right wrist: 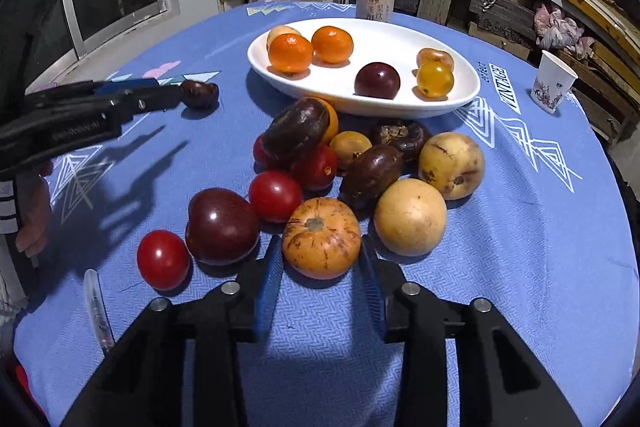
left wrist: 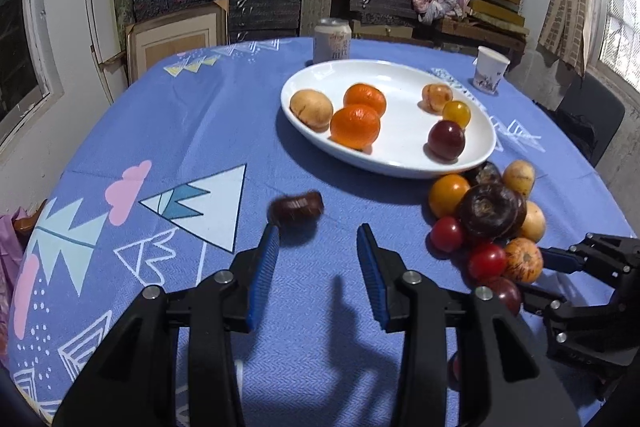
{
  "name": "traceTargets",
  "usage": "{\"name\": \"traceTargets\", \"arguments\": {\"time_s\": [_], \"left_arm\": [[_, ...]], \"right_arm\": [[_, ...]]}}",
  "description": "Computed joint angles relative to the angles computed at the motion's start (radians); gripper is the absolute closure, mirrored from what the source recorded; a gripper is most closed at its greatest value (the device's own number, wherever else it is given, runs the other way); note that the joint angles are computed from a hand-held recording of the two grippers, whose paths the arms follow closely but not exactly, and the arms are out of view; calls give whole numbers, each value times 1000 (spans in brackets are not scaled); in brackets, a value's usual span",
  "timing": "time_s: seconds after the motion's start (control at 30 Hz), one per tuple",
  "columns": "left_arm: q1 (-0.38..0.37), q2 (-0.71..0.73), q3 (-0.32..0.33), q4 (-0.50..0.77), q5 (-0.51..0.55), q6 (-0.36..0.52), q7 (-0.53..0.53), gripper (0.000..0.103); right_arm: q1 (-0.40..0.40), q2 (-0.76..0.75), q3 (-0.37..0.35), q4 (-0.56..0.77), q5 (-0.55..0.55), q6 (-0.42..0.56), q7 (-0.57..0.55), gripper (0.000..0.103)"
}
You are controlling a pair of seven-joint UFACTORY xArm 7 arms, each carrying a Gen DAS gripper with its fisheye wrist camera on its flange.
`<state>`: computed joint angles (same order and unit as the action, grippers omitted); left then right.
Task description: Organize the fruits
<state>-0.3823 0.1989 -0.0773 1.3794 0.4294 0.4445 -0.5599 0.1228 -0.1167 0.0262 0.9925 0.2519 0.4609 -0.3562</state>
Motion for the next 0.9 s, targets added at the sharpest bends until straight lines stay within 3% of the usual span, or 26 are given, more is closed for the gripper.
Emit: {"name": "traceTargets", "arguments": {"time_s": [0.07, 0.2, 0.27, 0.33, 0.37, 0.4, 0.5, 0.67, 0.73, 0.8, 0.9], "left_arm": [[1, 13, 2, 15, -7, 17, -2, 63], [-4, 66, 12, 77, 9, 30, -5, 43], [-18, 104, 18, 123, 12, 79, 12, 43], [-18, 136, 13, 162, -18, 133, 47, 44], [-4, 147, 0, 176, -65, 156, 81, 56], [-2, 142, 2, 166, -81, 142, 83, 61], [14, 126, 1, 140, -137, 112, 94, 62], [-27, 64, 51, 74, -24, 17, -15, 63], [-16, 47, 34, 74, -32, -13, -13, 63], [-7, 79, 13, 157, -58, 4, 32, 63], [-25, 200, 14, 386, -71, 91, 81, 63]], "right_arm": [[0, -1, -1, -1, 7, 2, -4, 64], [-1, -2, 0, -3, 1, 1, 0, 64], [0, -3, -2, -4, 7, 4, -4, 64], [1, -2, -3, -1, 18, 8, -7, 64], [1, 0, -4, 1, 21, 10, -7, 64], [1, -1, -4, 0, 26, 11, -8, 64], [-1, -2, -5, 1, 30, 12, -6, 64], [11, -29, -27, -3, 138, -6, -69, 64], [26, -50, -49, 2, 224, -23, -133, 64], [27, -31, -63, 55, 265, 1, -163, 64], [-9, 81, -62, 235, 269, 59, -126, 65]]}}
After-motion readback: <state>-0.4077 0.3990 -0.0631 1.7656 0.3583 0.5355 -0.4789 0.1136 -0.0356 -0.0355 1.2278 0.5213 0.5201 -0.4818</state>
